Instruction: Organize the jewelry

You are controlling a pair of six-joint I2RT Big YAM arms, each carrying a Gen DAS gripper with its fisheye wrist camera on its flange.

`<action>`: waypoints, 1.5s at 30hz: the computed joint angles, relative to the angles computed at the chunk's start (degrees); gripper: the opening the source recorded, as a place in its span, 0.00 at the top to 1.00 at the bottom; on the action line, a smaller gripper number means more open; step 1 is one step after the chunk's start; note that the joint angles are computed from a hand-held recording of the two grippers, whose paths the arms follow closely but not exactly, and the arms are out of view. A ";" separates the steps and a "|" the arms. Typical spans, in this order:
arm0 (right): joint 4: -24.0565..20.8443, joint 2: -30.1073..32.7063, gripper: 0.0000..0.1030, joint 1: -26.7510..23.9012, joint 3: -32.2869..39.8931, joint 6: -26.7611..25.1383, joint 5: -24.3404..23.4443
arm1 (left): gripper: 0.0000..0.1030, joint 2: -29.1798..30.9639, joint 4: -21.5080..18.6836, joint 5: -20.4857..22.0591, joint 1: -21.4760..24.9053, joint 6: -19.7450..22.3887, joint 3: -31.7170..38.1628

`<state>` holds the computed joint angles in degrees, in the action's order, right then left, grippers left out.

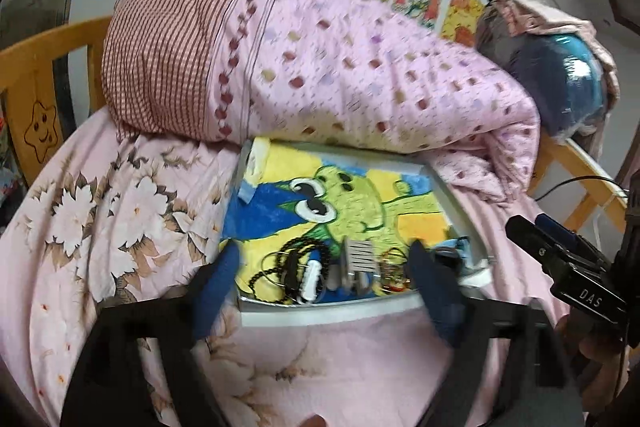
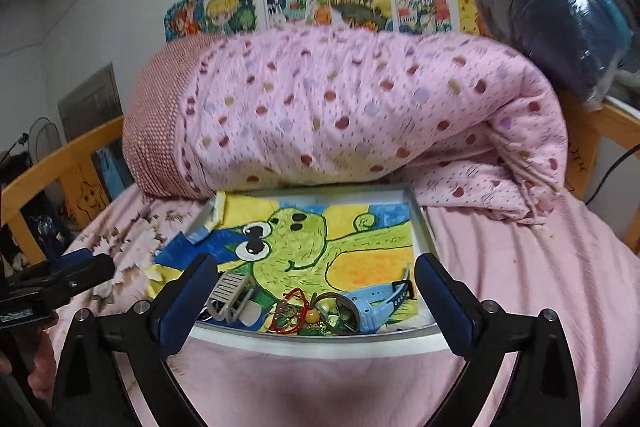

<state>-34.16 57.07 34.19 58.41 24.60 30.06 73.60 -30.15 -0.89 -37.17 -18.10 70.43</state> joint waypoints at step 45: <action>-37.31 -7.39 0.00 38.49 -1.68 41.75 31.20 | 0.07 -29.89 -8.00 -26.17 -18.91 -6.14 -20.56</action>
